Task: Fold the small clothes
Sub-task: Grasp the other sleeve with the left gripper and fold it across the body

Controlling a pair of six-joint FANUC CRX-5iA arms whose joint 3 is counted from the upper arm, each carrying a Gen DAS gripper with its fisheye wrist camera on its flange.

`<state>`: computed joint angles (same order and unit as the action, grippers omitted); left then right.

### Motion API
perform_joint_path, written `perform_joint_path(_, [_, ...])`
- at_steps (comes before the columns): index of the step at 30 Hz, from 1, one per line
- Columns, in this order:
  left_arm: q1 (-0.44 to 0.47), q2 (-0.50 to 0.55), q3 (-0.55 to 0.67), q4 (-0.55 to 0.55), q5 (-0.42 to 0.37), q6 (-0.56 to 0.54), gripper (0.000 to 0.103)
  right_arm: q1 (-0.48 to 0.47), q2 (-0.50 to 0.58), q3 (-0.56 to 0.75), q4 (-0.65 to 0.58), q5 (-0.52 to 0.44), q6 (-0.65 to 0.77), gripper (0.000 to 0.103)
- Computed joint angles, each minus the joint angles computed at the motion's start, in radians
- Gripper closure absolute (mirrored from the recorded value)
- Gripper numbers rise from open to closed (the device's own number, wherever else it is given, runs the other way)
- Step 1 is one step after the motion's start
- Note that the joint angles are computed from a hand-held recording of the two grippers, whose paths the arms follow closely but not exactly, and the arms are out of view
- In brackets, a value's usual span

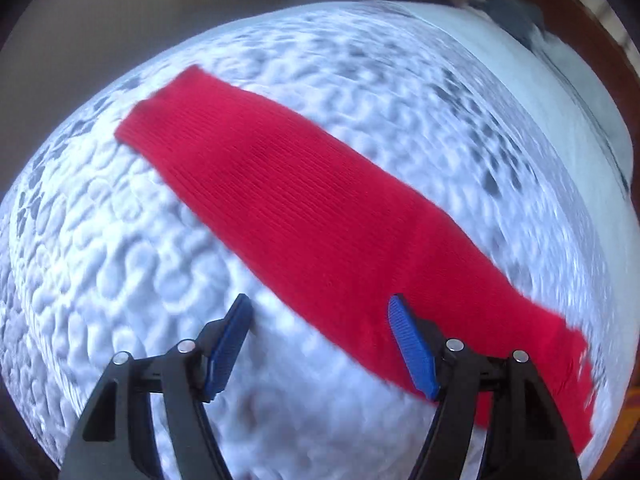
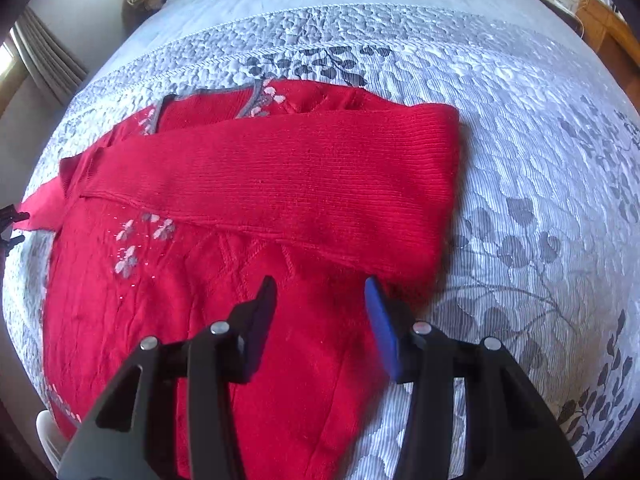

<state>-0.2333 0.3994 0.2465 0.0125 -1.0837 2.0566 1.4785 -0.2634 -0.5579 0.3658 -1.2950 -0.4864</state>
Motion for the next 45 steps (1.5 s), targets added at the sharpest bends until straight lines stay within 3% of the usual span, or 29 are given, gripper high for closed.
perform_joint_path(5, [0.045, 0.011, -0.033, 0.082, 0.121, 0.014, 0.031, -0.033, 0.025, 0.0, -0.044, 0.031, 0.031, 0.057])
perform_joint_path(6, [0.044, 0.016, -0.029, 0.081, 0.13, 0.017, 0.035, -0.035, 0.03, -0.002, -0.045, 0.036, 0.031, 0.056])
perform_joint_path(9, [0.03, 0.041, 0.019, 0.022, 0.11, 0.065, 0.068, -0.031, 0.038, -0.006, -0.034, 0.036, 0.024, 0.054])
perform_joint_path(10, [0.035, 0.038, 0.01, 0.027, 0.128, 0.059, 0.085, -0.03, 0.038, -0.008, -0.032, 0.037, 0.02, 0.054])
perform_joint_path(11, [0.043, 0.03, -0.017, 0.063, 0.168, 0.037, 0.091, -0.031, 0.039, -0.008, -0.031, 0.039, 0.019, 0.053])
perform_joint_path(16, [0.043, -0.048, -0.116, 0.105, 0.317, -0.001, 0.092, -0.026, 0.034, -0.013, -0.023, 0.039, 0.018, 0.053])
perform_joint_path(21, [-0.019, -0.102, -0.155, 0.18, 0.433, -0.127, 0.093, -0.002, 0.019, -0.018, -0.016, 0.026, -0.012, 0.053])
perform_joint_path(29, [-0.202, -0.109, -0.084, 0.25, 0.449, -0.314, 0.093, 0.055, 0.009, -0.006, 0.021, -0.022, -0.047, 0.053])
perform_joint_path(35, [-0.359, -0.05, 0.012, 0.284, 0.439, -0.392, 0.093, 0.11, -0.012, -0.011, 0.049, -0.063, -0.099, 0.053])
perform_joint_path(45, [-0.554, 0.141, 0.185, 0.287, 0.379, -0.389, 0.092, 0.18, -0.023, -0.015, 0.061, -0.106, -0.147, 0.053])
